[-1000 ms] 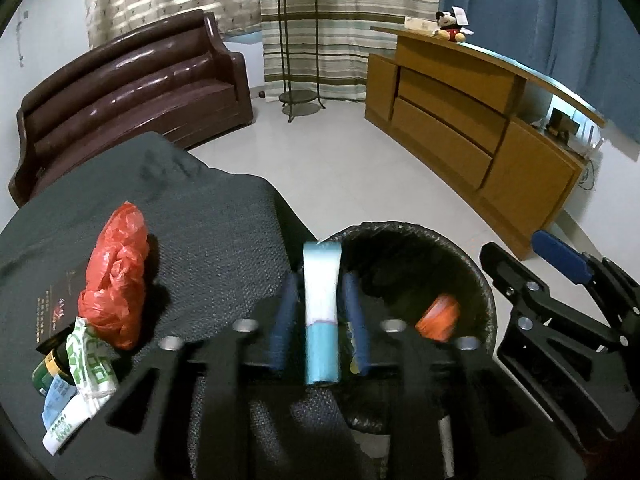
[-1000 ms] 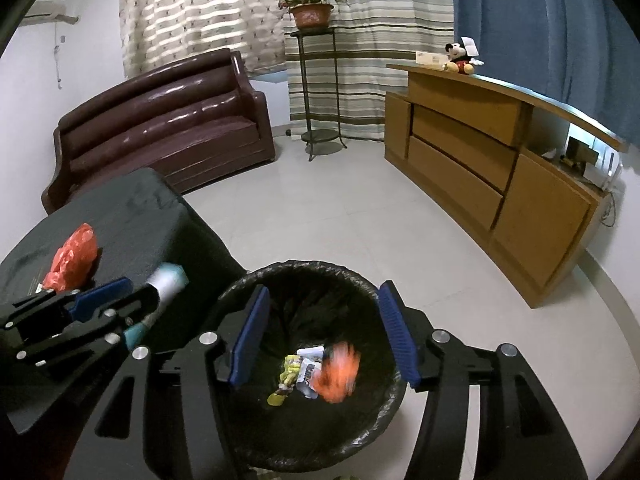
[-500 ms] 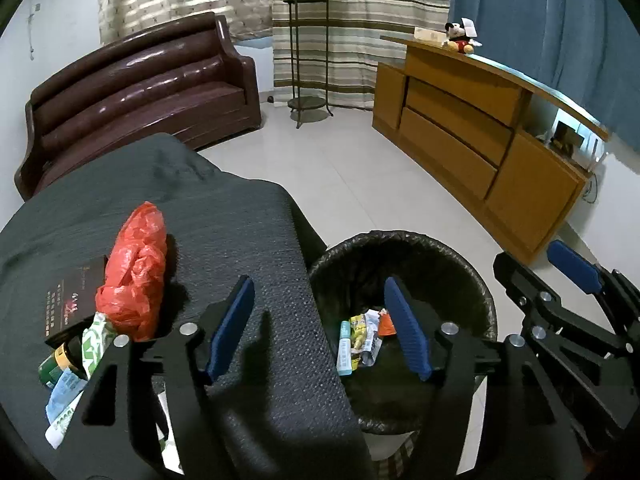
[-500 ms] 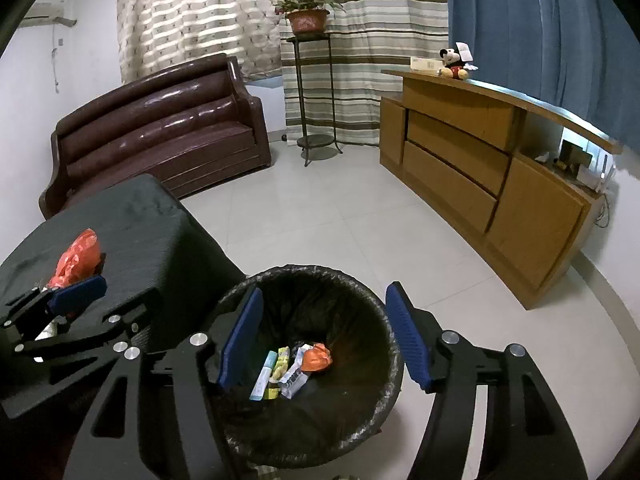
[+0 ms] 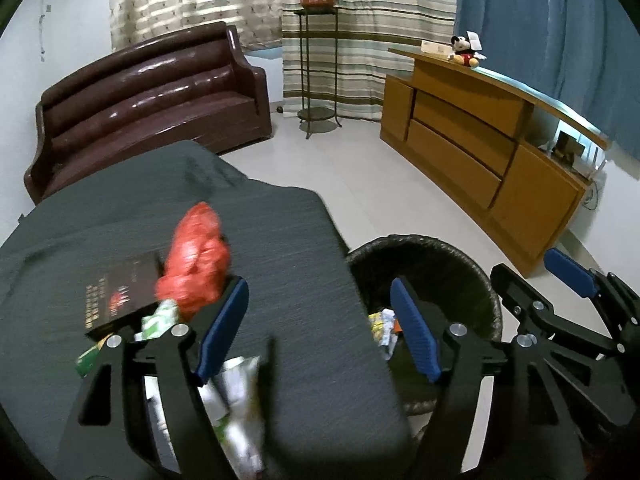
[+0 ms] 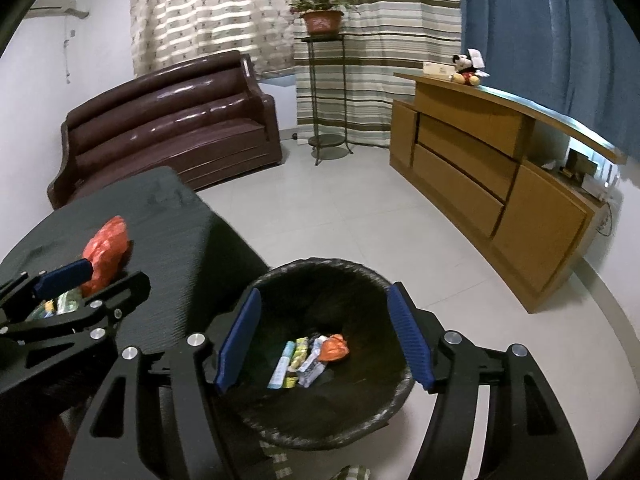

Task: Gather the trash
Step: 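Move both grippers back toward the remaining trash on the table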

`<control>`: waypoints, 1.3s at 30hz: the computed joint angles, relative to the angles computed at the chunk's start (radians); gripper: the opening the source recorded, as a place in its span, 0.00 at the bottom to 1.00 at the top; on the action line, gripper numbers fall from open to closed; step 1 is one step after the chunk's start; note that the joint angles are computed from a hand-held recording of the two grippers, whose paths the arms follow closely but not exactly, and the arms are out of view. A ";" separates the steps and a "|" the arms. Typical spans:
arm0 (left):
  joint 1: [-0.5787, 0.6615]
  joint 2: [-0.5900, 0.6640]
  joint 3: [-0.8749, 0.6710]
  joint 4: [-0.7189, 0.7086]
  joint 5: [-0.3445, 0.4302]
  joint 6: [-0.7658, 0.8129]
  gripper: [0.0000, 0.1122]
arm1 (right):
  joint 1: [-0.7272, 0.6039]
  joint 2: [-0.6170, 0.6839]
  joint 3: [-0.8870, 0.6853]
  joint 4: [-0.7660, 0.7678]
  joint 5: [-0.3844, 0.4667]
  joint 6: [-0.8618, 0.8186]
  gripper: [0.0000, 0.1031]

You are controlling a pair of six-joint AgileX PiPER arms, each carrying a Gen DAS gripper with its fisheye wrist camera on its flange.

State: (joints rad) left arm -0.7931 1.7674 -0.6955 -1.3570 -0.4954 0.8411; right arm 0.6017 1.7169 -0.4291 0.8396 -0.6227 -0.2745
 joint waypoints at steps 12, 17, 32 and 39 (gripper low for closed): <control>0.070 -0.178 0.243 0.061 -0.016 -0.074 0.64 | 0.186 0.019 -0.053 0.138 0.017 -0.071 0.63; 0.136 -0.261 0.341 0.094 -0.010 -0.102 0.64 | 0.271 0.042 -0.099 0.223 0.024 -0.130 0.63; 0.432 -0.384 0.516 0.405 0.069 -0.280 0.64 | 0.425 0.139 -0.260 0.421 0.085 -0.318 0.63; 0.531 -0.383 0.542 0.607 0.098 -0.413 0.64 | 0.446 0.173 -0.318 0.578 0.108 -0.487 0.61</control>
State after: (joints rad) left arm -0.2618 1.3849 -0.1538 -0.7495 -0.3971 0.4278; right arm 1.0476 1.8898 -0.7475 1.4173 -0.5143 -0.7610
